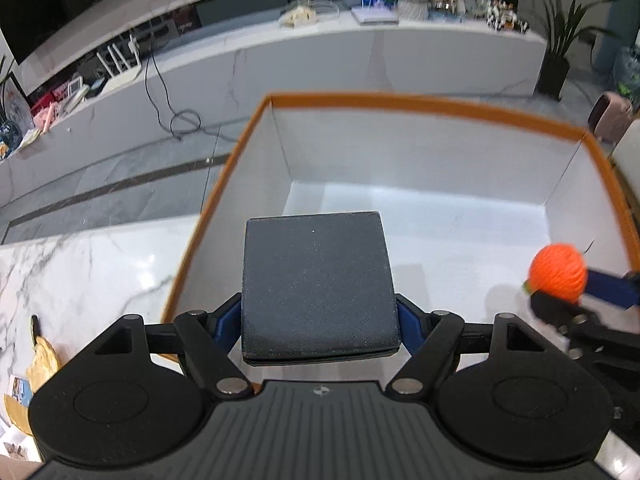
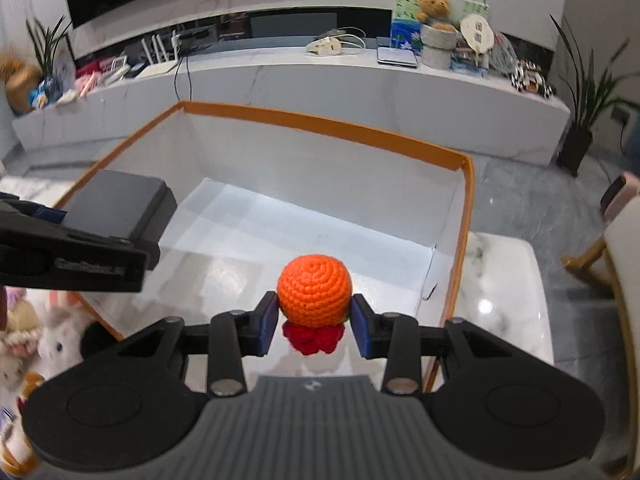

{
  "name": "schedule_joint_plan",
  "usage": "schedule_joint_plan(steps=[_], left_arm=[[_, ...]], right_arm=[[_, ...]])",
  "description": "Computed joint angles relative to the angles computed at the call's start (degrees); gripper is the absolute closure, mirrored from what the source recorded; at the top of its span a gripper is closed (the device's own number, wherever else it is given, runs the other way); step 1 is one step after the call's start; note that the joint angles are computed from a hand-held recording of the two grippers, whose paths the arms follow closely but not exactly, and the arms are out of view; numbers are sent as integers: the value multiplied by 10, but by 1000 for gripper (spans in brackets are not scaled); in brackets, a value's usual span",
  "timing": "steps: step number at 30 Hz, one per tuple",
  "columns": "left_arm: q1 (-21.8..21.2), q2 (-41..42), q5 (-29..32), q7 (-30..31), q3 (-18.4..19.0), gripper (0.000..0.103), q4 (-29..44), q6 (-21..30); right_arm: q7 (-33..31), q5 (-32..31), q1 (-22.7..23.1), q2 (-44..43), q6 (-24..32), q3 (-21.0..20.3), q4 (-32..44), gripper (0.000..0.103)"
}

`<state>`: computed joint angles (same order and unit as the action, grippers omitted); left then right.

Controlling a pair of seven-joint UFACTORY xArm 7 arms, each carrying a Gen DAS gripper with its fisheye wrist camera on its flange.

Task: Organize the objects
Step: 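Lower the gray box into the orange box while the right gripper releases the ball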

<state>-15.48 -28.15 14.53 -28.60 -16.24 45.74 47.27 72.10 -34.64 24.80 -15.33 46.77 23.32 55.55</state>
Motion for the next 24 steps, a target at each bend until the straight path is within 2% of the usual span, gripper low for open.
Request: schedule_joint_plan(steps=[5, 9, 12, 18, 24], left_arm=[[-1, 2, 12, 6, -8, 14, -3, 22], [-12, 16, 5, 17, -10, 15, 15, 72], [-26, 20, -31, 29, 6, 15, 25, 102], [-45, -10, -118, 36, 31, 15, 0, 125], [-51, -29, -124, 45, 20, 15, -6, 150]], right_arm=[[-29, -34, 5, 3, 3, 4, -6, 62], [-72, -3, 10, -7, 5, -7, -13, 62], [-98, 15, 12, -7, 19, -8, -8, 62], [-165, 42, 18, -12, 39, -10, -7, 62], [-225, 85, 27, -16, 68, -13, 3, 62]])
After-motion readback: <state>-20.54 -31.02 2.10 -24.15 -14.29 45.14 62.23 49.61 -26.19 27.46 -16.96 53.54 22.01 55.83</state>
